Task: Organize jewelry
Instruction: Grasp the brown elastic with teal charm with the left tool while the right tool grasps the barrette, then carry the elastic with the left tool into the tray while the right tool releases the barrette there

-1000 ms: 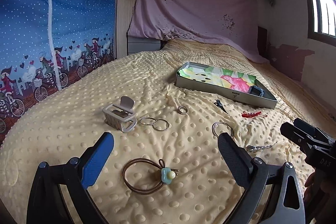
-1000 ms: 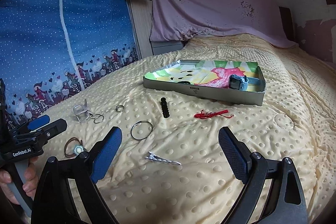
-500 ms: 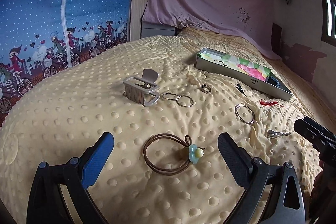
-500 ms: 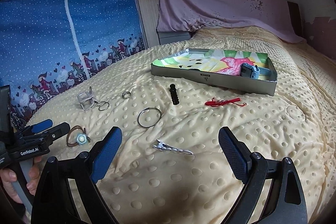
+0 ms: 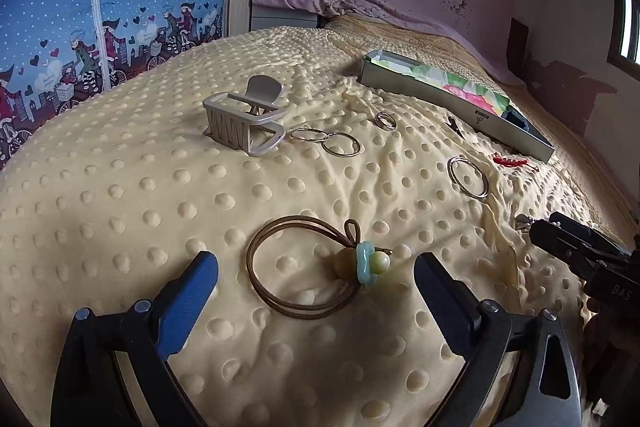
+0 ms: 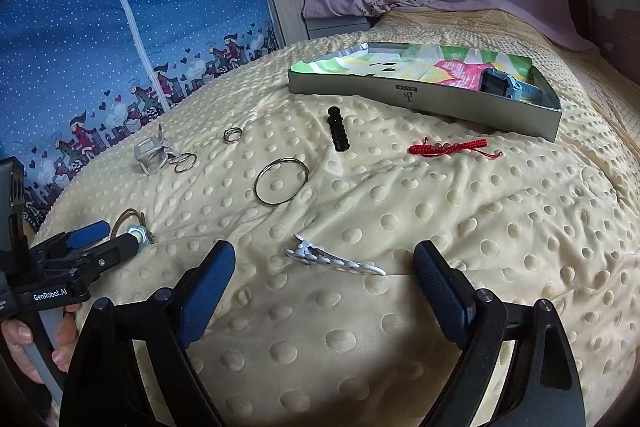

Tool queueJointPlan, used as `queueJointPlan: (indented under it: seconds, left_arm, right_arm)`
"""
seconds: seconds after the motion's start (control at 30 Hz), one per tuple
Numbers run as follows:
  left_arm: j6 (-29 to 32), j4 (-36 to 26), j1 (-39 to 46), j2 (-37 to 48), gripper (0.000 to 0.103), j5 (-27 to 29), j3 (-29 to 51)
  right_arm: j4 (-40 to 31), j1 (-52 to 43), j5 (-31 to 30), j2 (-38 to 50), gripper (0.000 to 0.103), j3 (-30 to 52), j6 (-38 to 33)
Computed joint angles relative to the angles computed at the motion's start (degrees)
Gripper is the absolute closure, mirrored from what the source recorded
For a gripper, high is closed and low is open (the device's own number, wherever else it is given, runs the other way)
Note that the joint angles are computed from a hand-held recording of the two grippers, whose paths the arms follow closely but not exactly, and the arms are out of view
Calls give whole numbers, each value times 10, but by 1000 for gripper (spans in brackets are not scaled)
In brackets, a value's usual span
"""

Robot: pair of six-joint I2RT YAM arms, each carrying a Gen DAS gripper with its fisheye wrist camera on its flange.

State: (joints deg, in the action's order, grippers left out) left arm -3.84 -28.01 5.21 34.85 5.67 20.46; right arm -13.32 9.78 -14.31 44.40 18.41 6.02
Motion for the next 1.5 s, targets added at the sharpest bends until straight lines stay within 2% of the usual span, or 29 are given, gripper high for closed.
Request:
queueJointPlan:
  seconds: [0.07,0.13,0.2,0.4,0.43,0.5,0.77,0.83,0.93,1.07,1.1,1.23,1.5]
  left_arm:
    - [0,3,-7,8,14,1,1]
    - [-2,7,-11,19,28,-1,1]
    - [-1,10,-8,21,35,6,1]
    - [4,14,-20,22,63,15,0]
    - [7,15,-23,26,70,18,2]
    - [13,17,-32,28,77,22,3]
    - [29,11,-48,22,77,52,9]
    - [28,10,-64,22,77,46,11]
    - [22,14,-96,32,77,23,15]
    - [13,26,-119,57,77,12,28]
    - [9,31,-123,64,77,14,33]
    - [-11,61,-156,97,77,2,56]
    - [-45,141,-218,216,77,-19,127]
  right_arm:
    - [6,1,-2,11,25,1,-1]
    - [10,1,-7,18,31,1,-1]
    - [13,-3,-15,24,42,3,-3]
    - [17,-5,-32,30,64,2,-10]
    - [15,-3,-32,29,66,2,-11]
    - [14,3,-28,26,66,2,-12]
    - [-32,33,-22,15,71,13,-45]
    - [-43,38,-12,12,77,15,-52]
    - [-46,14,-33,5,90,11,-56]
    - [-37,-11,-61,-6,92,1,-54]
    - [-35,-10,-59,-13,99,-1,-51]
    - [-40,-30,-65,-49,99,-3,-44]
    - [-8,-123,-127,-38,99,11,-43]
